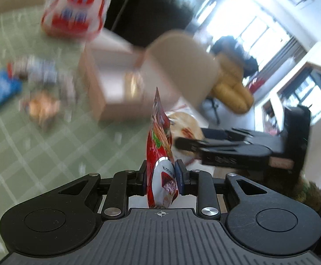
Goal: Organize snacks
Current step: 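Lower both snacks into the pink box and open both grippers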
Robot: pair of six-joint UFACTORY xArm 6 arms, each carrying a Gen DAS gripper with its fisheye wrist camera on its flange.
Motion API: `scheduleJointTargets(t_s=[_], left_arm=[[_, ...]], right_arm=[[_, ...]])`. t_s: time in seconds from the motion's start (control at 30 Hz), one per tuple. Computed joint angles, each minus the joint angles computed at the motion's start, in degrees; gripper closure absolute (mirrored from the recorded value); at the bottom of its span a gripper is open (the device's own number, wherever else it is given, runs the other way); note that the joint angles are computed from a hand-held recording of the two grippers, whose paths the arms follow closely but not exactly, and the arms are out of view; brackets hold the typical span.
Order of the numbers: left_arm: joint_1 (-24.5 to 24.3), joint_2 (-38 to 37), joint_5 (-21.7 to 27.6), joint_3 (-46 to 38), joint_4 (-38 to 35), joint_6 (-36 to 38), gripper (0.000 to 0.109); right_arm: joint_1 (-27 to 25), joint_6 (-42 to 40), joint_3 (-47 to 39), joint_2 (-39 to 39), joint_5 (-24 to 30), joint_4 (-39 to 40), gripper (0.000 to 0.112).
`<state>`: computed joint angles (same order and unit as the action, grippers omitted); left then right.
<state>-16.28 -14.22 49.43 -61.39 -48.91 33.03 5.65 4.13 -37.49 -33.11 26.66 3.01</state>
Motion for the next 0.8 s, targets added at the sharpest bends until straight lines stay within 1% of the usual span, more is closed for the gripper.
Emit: scheduleJointTargets(t_s=[0.07,0.13,0.23,0.27,0.37,0.47,0.6,0.67,0.7,0.73,0.77,0.8], left_arm=[[-0.81,1.95,-3.01,-3.86,-2.08,0.13,0.080],[-1.96,5.77,-6.26,-9.31,-3.17,-0.69,0.080],[-4.47,13.60,-11.74,-18.19,-0.48,-4.96,0.080],[-5.00,16.52,-12.57,-21.29,0.54,-7.32,0.080],[-5.82,26.42,-12.98,-31.46,3.88,-16.13,0.080],[-6.57,35.03,-12.52,-39.00,9.84,-26.44,0.080],[-7.15,42.37,-10.99,-43.43,14.00,-34.28,0.080],[-7.50,44.86,-10.25,-44.69,16.67,-35.70,0.081],[-7.83,45.36,-11.31,-44.35,18.16,-35.66,0.081],[-8.30,45.21,-13.37,-43.23,20.56,-36.18,0.076],[-8.67,44.78,-15.17,-42.15,24.33,-38.37,0.073],[-8.86,44.28,-16.59,-41.26,26.35,-39.95,0.072]], right_arm=[[-1.83,-3.62,-3.35,-0.16,-1.89,1.55,0.042],[-3.54,-7.31,-7.58,1.42,-3.74,3.57,0.042],[-5.84,-16.71,-16.26,7.28,-4.95,11.56,0.042],[-6.33,-18.83,-18.68,9.26,-5.20,13.21,0.042],[-7.59,-24.83,-24.91,15.44,-6.14,16.81,0.042],[-8.98,-28.88,-29.86,20.54,-3.79,21.38,0.042],[-11.34,-33.38,-34.02,26.33,-0.09,26.89,0.042],[-12.35,-35.31,-35.91,29.55,2.22,28.37,0.042],[-12.46,-35.99,-36.11,30.45,2.85,28.67,0.042],[-12.64,-36.88,-36.71,31.74,3.82,29.04,0.042],[-12.80,-37.86,-37.58,33.28,5.16,29.46,0.042],[-12.72,-38.44,-37.43,33.79,5.89,29.80,0.041]])
